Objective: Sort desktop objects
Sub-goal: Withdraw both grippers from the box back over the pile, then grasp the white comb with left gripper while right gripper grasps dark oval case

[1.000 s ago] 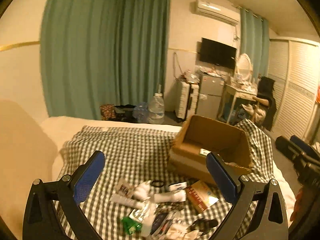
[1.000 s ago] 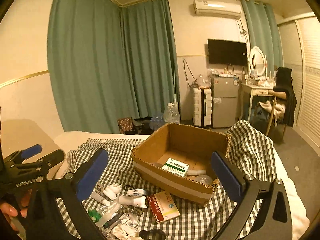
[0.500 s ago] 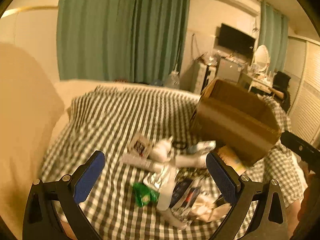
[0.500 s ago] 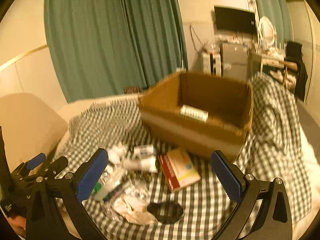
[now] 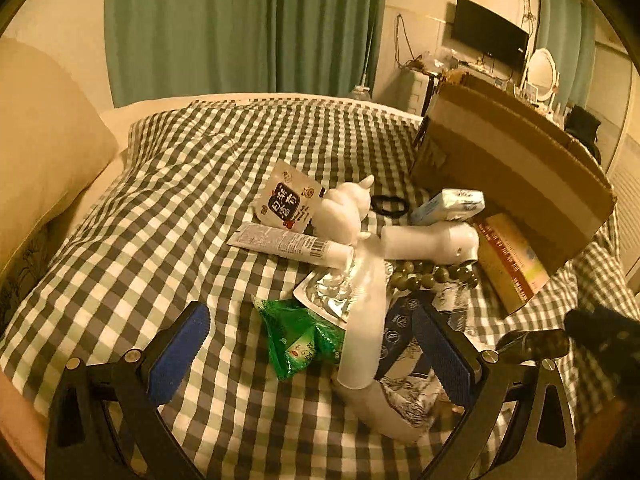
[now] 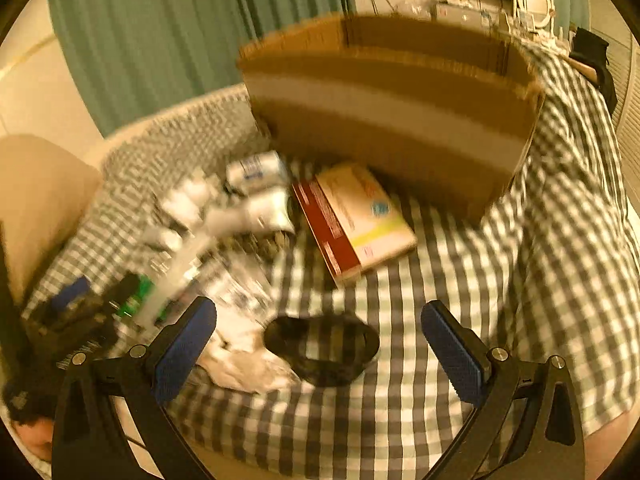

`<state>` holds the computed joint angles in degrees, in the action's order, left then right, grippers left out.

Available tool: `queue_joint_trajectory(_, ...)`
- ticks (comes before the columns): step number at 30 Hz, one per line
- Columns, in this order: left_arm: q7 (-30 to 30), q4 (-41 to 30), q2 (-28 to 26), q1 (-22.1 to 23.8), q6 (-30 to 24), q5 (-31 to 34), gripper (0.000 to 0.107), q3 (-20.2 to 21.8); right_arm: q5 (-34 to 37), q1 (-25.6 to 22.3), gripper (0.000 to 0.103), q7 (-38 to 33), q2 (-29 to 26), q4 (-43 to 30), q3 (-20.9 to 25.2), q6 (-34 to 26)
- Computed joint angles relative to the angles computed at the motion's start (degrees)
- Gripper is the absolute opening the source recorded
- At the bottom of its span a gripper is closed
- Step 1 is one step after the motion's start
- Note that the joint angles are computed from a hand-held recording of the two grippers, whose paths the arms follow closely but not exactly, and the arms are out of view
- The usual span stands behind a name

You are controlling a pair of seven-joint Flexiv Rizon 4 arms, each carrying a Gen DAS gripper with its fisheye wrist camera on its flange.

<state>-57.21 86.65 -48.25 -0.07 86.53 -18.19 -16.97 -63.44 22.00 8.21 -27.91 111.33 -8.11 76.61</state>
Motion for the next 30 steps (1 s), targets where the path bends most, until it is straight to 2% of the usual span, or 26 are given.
queue_joint_trajectory(4,-0.5,-0.8,-0.2,-1.4,-0.6,0.7,0.103,2.4,5.9,-0.4,0.103,-5.2,-2.2,-1.7,2.1,-2.3)
queue_joint_trajectory(12,-1.2,-1.3,-0.5,-0.7,-1.9,-0.4,0.103,1.5,12.9,1.2,0.102,-10.6,-3.9,-3.1,1.8,-5.7)
queue_joint_trajectory(14,-1.1,-1.4,-0.7,-1.0,-1.8,-0.2,0.103,1.8,14.4,1.2,0.098,-11.7,-4.0,-3.1,2.0,-6.0)
queue_joint_trajectory(17,0.2,-1.0,-0.8,-0.4,-0.8,0.4,0.103,0.6,17.8,0.4,0.08,-14.9,-4.7,-3.5,3.2,-4.5)
queue_joint_trajectory(19,1.6,-0.6,-1.0,0.3,0.0,0.9,0.103,-0.7,18.8,1.2,0.077,-16.4,-4.8,-3.6,2.7,-4.9)
queue_joint_trajectory(23,4.7,0.3,-1.3,1.6,2.3,2.3,0.103,-3.2,18.6,2.8,0.077,-15.5,-4.1,-2.7,0.5,-3.3)
queue_joint_trajectory(25,6.2,0.5,-1.6,2.3,3.2,3.0,0.102,-4.4,16.3,4.3,0.077,-12.7,-2.8,-1.0,-2.2,-2.0)
queue_joint_trajectory(30,9.2,-2.1,-3.2,0.0,5.0,6.1,0.095,-2.5,13.0,4.1,0.077,-8.2,-1.9,1.2,-4.8,4.6)
